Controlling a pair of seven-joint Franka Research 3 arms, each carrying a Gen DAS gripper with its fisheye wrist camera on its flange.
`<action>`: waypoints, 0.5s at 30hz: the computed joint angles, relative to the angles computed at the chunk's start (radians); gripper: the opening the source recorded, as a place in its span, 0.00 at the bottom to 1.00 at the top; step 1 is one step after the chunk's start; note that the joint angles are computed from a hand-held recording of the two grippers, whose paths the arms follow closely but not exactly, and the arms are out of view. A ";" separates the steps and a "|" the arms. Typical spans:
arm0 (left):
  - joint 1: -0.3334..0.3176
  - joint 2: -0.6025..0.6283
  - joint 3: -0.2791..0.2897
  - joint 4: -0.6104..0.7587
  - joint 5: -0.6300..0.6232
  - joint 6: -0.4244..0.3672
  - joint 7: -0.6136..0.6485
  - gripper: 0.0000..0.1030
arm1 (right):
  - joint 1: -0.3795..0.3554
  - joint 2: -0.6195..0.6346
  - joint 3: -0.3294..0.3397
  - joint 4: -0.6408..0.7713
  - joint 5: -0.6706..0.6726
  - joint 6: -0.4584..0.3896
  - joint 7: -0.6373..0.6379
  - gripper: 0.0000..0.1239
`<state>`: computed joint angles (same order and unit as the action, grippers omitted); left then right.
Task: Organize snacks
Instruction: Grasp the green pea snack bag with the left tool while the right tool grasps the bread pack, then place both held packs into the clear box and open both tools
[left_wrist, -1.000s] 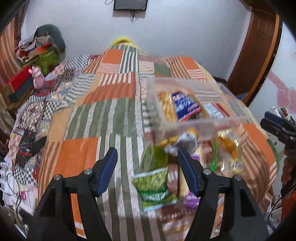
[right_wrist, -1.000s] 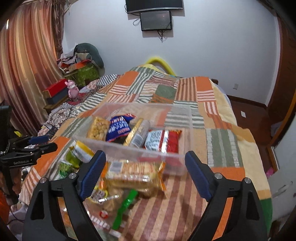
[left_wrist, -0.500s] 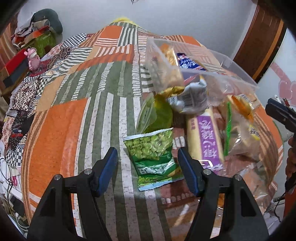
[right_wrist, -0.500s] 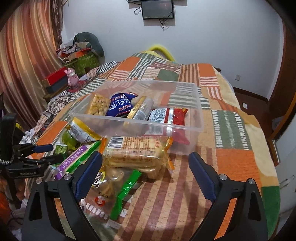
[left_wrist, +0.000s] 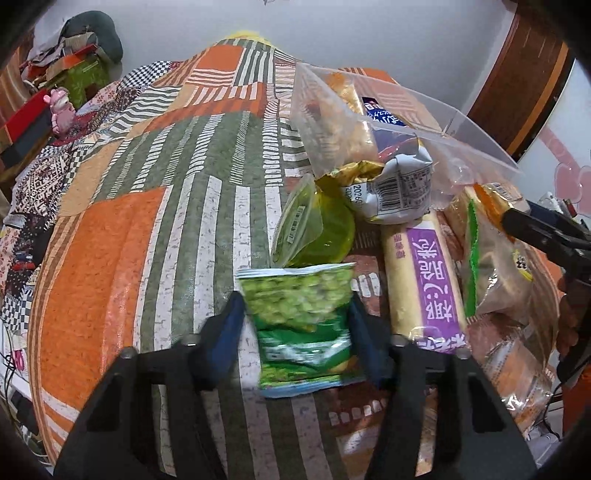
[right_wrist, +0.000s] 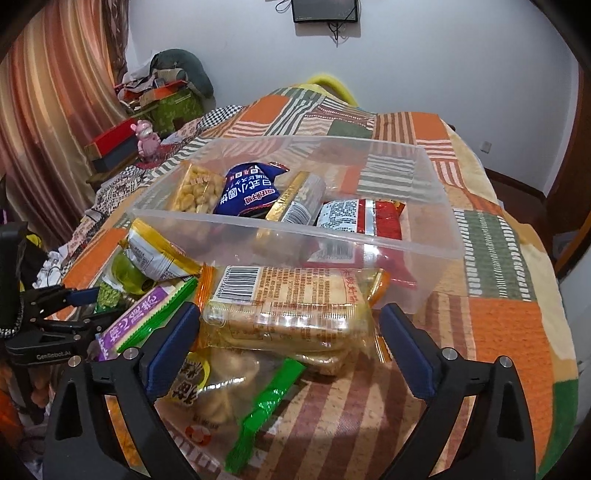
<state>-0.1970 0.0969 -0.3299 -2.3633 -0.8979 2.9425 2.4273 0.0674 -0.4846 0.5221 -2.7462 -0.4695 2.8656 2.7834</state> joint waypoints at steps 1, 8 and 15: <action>0.000 -0.001 0.002 0.000 0.006 -0.004 -0.005 0.47 | 0.001 -0.002 -0.002 -0.002 -0.001 0.004 -0.002 0.78; -0.002 -0.023 0.007 -0.010 -0.028 -0.018 0.023 0.43 | 0.011 -0.016 -0.012 -0.020 0.016 0.031 -0.026 0.62; -0.036 -0.082 0.040 -0.029 -0.111 -0.022 0.082 0.42 | 0.008 -0.049 0.001 -0.029 0.050 0.016 -0.044 0.58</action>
<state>-0.2326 0.0151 -0.2897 -2.3921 -1.0086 2.9204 2.5089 0.0757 -0.5332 0.5228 -2.7756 -0.4195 2.8819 2.7398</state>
